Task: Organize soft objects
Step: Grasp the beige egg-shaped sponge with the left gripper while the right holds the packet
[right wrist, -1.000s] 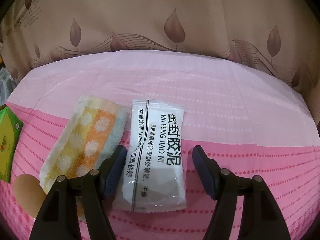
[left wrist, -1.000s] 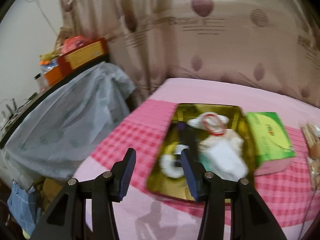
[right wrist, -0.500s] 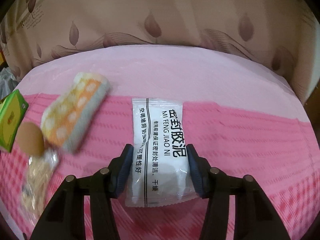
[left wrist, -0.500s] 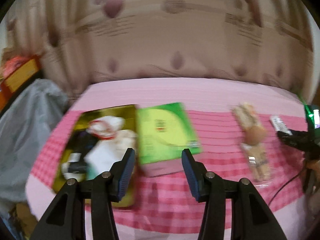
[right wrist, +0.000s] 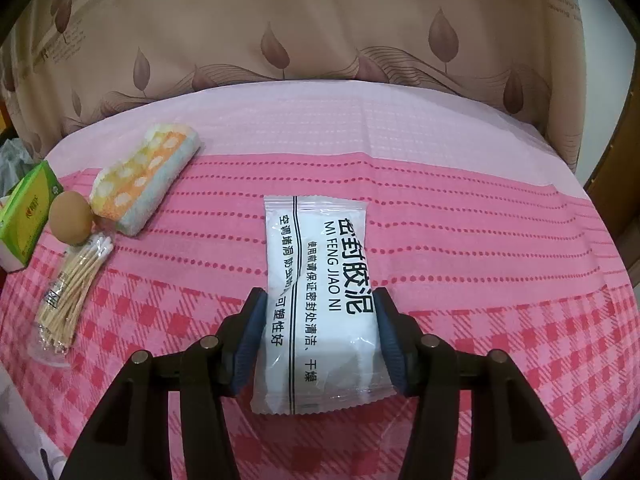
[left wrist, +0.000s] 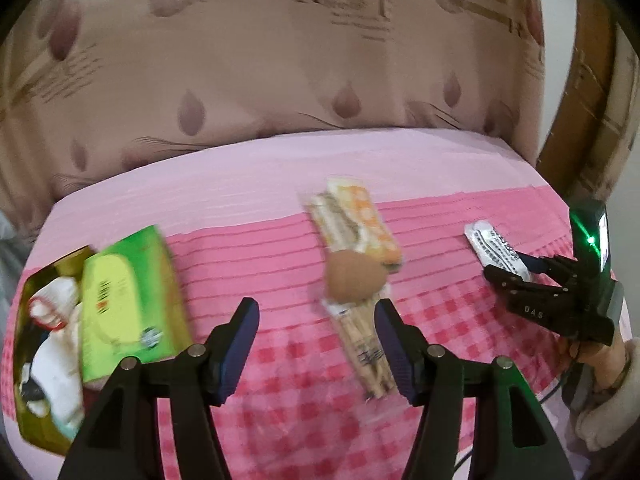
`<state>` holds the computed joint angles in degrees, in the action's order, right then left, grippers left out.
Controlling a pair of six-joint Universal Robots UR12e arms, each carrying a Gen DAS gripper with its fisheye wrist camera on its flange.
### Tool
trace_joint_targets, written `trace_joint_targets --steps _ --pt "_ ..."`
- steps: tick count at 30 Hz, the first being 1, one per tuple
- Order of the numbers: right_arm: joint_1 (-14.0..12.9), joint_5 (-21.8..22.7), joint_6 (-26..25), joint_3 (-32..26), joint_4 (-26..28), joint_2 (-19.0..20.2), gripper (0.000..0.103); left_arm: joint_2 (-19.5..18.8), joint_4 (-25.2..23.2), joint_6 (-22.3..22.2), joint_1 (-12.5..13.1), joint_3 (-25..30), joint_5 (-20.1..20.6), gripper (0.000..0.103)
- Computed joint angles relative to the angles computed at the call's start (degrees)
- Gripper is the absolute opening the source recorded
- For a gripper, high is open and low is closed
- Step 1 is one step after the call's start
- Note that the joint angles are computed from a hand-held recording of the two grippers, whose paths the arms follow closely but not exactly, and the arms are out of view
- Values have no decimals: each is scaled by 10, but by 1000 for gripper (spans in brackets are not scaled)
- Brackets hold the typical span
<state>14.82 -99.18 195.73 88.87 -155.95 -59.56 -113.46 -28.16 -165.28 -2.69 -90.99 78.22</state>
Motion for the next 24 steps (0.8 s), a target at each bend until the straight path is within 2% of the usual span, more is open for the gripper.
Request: trace_joint_targets --steps 4,10,24 --pt "0 6 5 1 -6 2 51 -22 -33 21 -10 29 0 62" --pt "-2 12 6 5 -9 -2 52 -47 -80 30 -11 63 -14 62" --pt "-3 16 5 3 -6 -3 55 -80 -112 18 -15 103 -13 62"
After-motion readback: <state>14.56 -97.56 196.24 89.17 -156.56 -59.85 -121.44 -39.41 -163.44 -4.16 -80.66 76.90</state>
